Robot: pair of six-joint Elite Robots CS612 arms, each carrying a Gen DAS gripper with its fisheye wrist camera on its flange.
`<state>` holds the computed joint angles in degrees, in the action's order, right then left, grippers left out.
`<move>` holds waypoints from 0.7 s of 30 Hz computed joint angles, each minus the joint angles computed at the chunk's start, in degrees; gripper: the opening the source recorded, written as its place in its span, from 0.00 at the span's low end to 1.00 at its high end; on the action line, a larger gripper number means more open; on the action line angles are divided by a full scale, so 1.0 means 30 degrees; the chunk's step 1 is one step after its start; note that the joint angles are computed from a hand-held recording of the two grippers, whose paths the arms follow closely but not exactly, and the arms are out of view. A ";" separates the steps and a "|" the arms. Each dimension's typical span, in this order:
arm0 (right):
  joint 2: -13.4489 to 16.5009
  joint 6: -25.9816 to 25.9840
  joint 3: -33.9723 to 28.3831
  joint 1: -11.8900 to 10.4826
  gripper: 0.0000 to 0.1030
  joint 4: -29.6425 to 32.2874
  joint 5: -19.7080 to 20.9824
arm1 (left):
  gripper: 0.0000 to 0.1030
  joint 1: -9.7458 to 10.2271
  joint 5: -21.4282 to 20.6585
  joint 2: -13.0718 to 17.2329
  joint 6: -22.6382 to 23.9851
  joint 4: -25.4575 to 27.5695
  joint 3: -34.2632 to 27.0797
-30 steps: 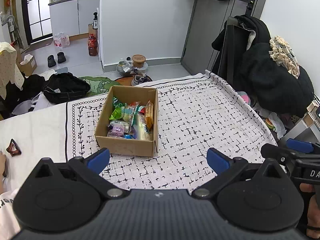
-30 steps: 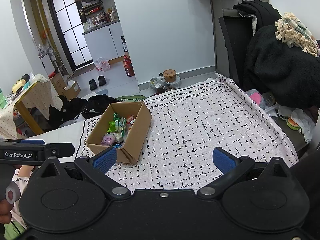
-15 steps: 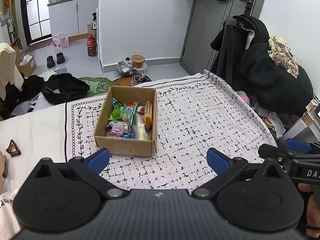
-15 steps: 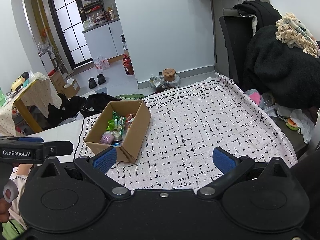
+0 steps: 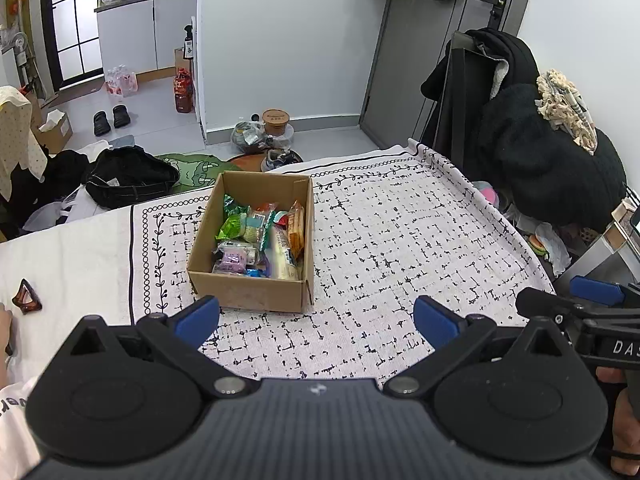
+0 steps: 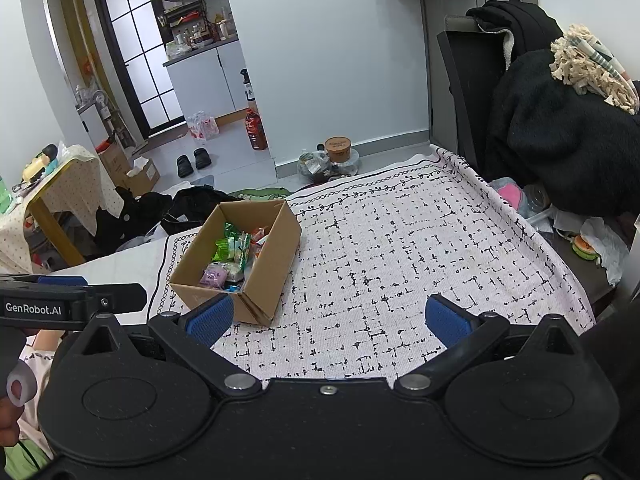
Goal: Organize snacks
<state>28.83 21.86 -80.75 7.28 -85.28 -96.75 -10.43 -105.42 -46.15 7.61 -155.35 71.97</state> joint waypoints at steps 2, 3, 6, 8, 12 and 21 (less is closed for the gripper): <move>-0.0007 -0.0038 0.0013 0.0003 1.00 0.0005 -0.0022 | 1.00 0.0011 -0.0033 0.0006 0.0045 -0.0013 -0.0008; -0.0003 -0.0066 0.0011 0.0009 1.00 0.0005 -0.0039 | 1.00 0.0007 0.0001 0.0013 0.0010 -0.0018 -0.0012; -0.0006 -0.0015 0.0024 0.0013 1.00 0.0022 -0.0041 | 1.00 -0.0003 -0.0001 0.0026 -0.0048 0.0055 -0.0034; -0.0014 -0.0048 0.0043 0.0026 1.00 0.0045 -0.0085 | 1.00 -0.0003 -0.0030 0.0032 0.0013 0.0014 -0.0012; -0.0029 -0.0013 0.0075 0.0032 1.00 0.0053 -0.0075 | 1.00 0.0008 -0.0047 0.0039 -0.0019 0.0036 -0.0003; -0.0046 -0.0001 0.0095 0.0038 1.00 0.0072 -0.0112 | 1.00 0.0012 -0.0069 0.0025 -0.0002 -0.0100 0.0055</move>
<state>28.69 21.86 -80.47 7.39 -85.06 -97.08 -10.40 -105.63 -46.08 7.60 -155.65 72.14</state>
